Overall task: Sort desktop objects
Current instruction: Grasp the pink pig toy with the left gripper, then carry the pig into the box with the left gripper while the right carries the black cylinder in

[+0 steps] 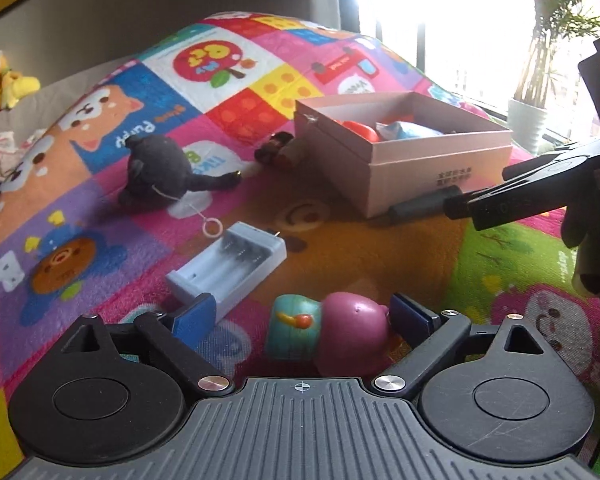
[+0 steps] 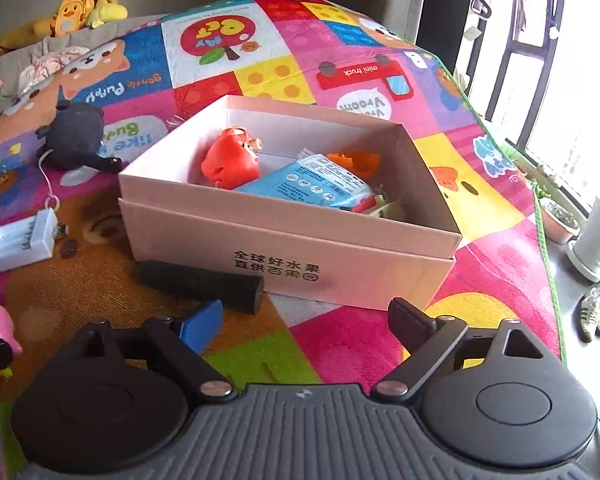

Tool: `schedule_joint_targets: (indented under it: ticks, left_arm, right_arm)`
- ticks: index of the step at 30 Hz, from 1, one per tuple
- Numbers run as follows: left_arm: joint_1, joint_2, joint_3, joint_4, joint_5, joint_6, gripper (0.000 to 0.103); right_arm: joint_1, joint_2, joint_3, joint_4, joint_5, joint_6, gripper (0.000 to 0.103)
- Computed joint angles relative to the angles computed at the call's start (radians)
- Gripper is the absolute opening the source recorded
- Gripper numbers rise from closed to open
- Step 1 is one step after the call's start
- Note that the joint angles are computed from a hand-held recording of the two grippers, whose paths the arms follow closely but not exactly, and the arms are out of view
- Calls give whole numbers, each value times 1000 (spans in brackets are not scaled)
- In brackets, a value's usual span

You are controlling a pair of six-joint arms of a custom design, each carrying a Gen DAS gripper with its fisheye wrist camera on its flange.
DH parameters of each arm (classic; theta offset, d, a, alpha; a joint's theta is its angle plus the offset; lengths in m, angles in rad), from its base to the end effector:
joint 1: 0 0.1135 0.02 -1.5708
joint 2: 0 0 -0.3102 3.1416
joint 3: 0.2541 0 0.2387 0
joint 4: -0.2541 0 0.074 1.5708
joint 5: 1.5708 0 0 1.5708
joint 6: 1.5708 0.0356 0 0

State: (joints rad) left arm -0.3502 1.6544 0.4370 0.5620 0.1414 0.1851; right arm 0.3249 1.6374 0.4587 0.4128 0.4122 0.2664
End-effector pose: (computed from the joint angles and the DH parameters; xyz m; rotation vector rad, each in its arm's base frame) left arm 0.2507 -0.0969 0.1600 0.6644 2.1286 -0.2478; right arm 0.2521 0.0699 0.1585 0.1347 2.2607 -0.1714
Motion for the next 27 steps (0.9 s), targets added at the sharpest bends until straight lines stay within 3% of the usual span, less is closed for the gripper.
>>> schedule_joint_targets:
  ticks: [2, 9, 12, 13, 15, 23, 27]
  left_arm:
    - [14, 1, -3, 0, 22, -11, 98]
    - [59, -31, -40, 3, 91, 0, 99]
    - [85, -43, -53, -4, 128, 11, 100]
    - [91, -44, -55, -5, 139, 11, 100]
    - [98, -41, -47, -13, 156, 11, 100]
    - [56, 23, 26, -20, 174, 103, 100]
    - [45, 65, 106, -121, 199, 123, 100]
  right_arm:
    - [18, -6, 18, -23, -13, 46, 100]
    - [79, 129, 175, -134, -3, 192, 100]
    - [94, 158, 194, -133, 22, 190, 94]
    - [94, 152, 189, -126, 10, 176, 87]
    - [93, 133, 178, -124, 1, 152, 76]
    - [62, -50, 46, -134, -70, 79, 76]
    - [50, -174, -27, -152, -73, 51, 76]
